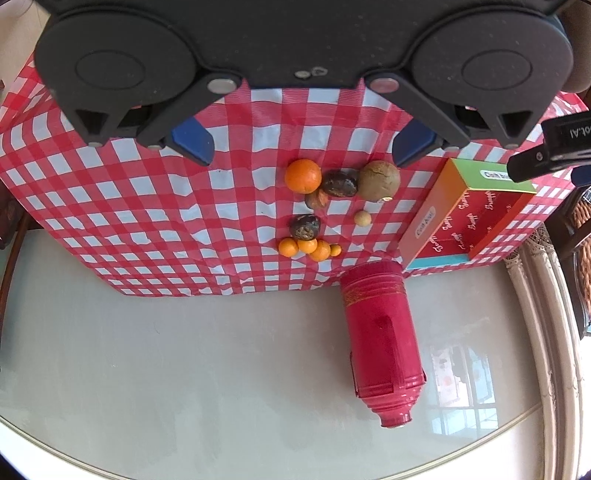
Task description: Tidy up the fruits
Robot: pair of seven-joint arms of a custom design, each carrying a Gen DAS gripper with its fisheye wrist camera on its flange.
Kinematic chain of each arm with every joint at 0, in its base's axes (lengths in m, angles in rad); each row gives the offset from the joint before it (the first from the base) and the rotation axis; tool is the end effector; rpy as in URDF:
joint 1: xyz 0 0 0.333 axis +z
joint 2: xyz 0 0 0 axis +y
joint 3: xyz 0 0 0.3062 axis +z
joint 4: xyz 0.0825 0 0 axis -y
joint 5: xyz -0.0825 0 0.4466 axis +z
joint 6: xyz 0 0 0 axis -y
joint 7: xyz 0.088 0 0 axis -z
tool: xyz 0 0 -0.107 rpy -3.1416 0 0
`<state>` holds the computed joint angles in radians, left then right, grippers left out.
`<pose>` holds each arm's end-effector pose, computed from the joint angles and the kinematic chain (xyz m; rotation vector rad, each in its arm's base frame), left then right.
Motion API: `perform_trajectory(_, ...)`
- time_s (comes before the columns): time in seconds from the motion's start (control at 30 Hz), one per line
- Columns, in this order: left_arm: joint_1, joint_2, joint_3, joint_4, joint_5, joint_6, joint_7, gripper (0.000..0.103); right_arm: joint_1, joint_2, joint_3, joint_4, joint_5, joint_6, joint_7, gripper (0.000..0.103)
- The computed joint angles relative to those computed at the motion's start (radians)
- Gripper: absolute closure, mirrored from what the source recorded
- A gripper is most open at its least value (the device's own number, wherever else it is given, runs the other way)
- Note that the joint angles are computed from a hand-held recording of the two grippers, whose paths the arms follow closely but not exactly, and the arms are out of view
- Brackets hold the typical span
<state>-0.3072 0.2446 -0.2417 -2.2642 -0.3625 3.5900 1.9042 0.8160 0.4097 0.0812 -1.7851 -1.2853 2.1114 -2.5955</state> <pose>0.5489 -0.2790 0.3229 -1.2544 1.9373 -1.1167 0.4783 0.5219 0.2996 -1.2298 1.9624 -1.0229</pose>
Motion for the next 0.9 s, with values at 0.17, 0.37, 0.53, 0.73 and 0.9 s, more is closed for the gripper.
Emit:
perform_trajectory(0.17,-0.035,0.037,0.017,0.031,-0.044,0.015,0.067,0.0,-0.01,0.01,-0.008,-0.006,-0.002,0.019,0.011,0.006)
perform_trajectory(0.37,-0.056,0.085,0.023,0.08,-0.052,-0.007,0.13,0.0,-0.023,0.012,-0.018,-0.023,0.002,0.021,0.026,0.006)
perform_trajectory(0.53,-0.046,0.108,0.008,0.095,-0.044,0.01,0.113,0.0,-0.037,0.002,-0.019,-0.049,-0.003,0.033,0.063,0.006)
perform_trajectory(0.73,-0.051,0.131,0.011,0.118,-0.041,0.005,0.108,0.0,-0.052,0.008,-0.021,-0.054,-0.004,0.051,0.07,0.006)
perform_trajectory(0.9,-0.095,0.16,0.043,0.153,-0.07,0.003,0.192,0.0,-0.061,0.016,-0.028,-0.053,-0.01,0.065,0.08,0.006)
